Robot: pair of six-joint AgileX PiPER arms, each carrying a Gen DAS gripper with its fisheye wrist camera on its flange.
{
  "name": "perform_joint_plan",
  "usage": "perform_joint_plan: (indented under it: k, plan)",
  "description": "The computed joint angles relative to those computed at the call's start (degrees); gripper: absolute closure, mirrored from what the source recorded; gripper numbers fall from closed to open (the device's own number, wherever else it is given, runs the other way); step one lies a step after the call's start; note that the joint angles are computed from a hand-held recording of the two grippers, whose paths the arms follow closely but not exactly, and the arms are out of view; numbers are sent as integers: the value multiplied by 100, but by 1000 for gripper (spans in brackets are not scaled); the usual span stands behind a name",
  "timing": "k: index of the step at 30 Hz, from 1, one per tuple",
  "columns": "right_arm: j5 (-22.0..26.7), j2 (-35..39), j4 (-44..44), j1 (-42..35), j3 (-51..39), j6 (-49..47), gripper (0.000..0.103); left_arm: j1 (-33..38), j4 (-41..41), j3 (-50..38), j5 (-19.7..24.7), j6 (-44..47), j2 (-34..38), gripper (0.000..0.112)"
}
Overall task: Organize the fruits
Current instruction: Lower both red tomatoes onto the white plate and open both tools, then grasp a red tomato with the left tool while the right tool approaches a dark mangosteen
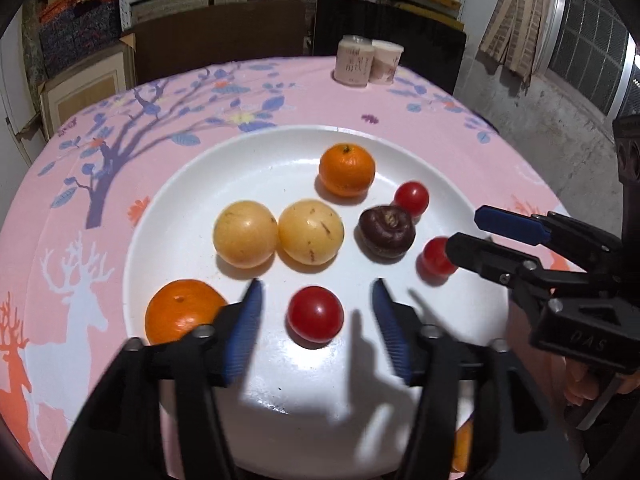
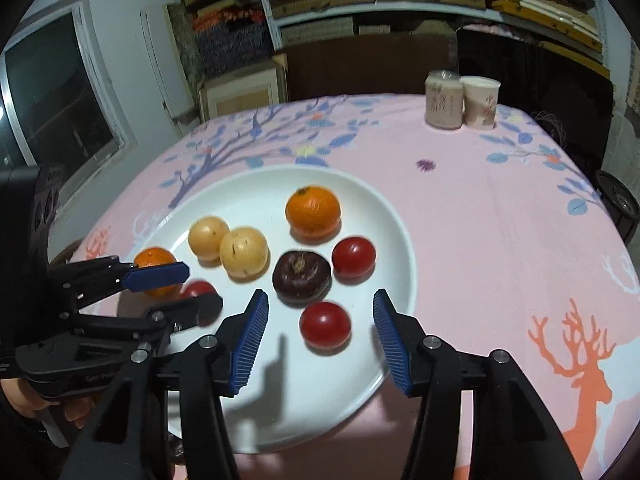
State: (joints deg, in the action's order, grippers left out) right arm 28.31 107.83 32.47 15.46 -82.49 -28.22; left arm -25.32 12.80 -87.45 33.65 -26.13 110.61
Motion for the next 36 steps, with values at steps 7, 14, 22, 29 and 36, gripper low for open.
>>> perform_joint_plan:
  k: [7, 14, 22, 29, 36]
  plan:
    - [-109, -1030, 1238, -410, 1180, -996, 48, -286, 796, 1278, -320, -883, -1220, 42]
    - [-255, -2489, 2497, -639, 3173, -2286, 44, -1251, 2077, 3382, -287, -2516, -2994, 40]
    - [-379, -3543, 2640, -427, 4493, -2408, 43, -3252, 3534, 4740, 941, -4939, -3833, 41]
    - [-567, -4132, 1920, -141, 4896, -1562, 43, -3136, 3298, 4715, 398, -4983, -3139, 66]
    - [-445, -4263, 1426, 227, 5043, -1198, 43, -3337, 4125, 5145, 195, -6142, -3347, 82]
